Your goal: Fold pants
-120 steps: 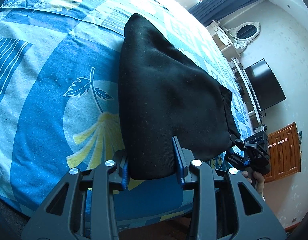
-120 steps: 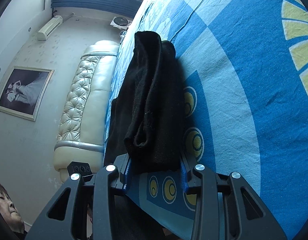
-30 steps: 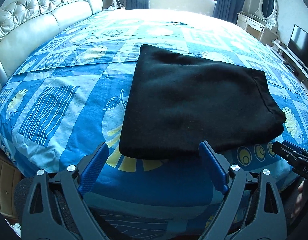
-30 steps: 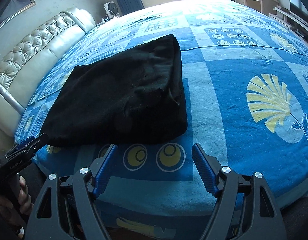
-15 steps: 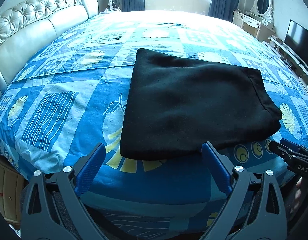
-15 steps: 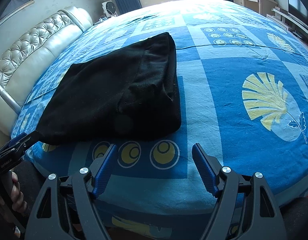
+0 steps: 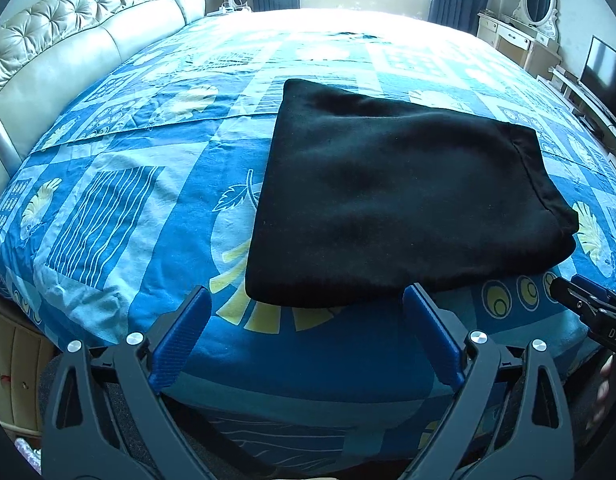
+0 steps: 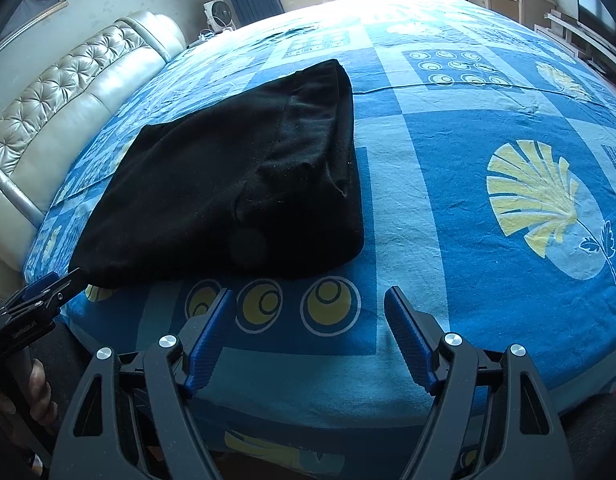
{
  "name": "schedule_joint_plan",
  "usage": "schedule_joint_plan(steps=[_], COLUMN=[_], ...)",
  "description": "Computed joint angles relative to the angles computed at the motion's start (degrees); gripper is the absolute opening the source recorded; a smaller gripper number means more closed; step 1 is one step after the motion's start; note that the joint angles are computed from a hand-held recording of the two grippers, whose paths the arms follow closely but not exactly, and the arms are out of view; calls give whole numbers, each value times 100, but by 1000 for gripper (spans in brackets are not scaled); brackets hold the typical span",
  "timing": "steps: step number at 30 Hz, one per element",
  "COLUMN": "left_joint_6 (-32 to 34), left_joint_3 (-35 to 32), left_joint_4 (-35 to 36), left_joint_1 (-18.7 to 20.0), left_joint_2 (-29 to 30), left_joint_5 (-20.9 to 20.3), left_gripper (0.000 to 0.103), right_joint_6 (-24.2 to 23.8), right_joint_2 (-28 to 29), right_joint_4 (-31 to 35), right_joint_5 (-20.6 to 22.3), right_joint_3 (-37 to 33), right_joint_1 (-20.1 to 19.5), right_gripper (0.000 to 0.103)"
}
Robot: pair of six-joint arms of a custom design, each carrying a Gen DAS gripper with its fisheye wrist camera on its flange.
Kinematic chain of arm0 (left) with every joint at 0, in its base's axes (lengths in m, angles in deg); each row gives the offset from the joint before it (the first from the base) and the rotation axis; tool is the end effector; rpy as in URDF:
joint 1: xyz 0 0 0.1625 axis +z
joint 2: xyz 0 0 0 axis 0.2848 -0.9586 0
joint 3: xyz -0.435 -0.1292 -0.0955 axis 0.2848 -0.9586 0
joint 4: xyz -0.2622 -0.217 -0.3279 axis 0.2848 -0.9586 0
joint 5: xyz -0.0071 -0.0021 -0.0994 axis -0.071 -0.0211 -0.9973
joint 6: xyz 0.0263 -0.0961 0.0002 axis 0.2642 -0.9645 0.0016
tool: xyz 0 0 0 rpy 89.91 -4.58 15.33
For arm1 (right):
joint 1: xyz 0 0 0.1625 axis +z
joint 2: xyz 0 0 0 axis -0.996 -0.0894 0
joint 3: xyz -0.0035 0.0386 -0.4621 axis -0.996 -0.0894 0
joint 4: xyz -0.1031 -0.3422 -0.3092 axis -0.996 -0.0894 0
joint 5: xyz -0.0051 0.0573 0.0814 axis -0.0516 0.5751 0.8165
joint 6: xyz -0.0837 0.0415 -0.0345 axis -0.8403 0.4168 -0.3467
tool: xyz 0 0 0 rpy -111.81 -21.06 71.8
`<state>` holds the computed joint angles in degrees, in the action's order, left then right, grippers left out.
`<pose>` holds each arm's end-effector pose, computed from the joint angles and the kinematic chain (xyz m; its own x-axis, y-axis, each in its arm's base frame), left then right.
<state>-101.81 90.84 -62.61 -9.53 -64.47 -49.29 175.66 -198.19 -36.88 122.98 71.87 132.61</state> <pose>-0.3974 -0.2503 -0.0259 -0.6651 -0.1208 -0.7369 0.3796 0.7951 -0.4730 -0.0624 -0.2769 0.3657 -0.8663 -0.1315 0.4819 -0.3443 0.8561 -0.3855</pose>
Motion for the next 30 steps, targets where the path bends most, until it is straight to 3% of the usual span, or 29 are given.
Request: schedule_joint_plan(steps=[30], left_joint_6=[73], left_joint_3=[-67], left_joint_4=[25], left_joint_1=[143], left_joint_2=[45], left_joint_5=[-240], left_gripper=[97], right_joint_6=[36], right_joint_2=[159], right_joint_4=[102], right_joint_5=[112], right_joint_3=[-8], right_joint_1=[91], right_gripper=[76])
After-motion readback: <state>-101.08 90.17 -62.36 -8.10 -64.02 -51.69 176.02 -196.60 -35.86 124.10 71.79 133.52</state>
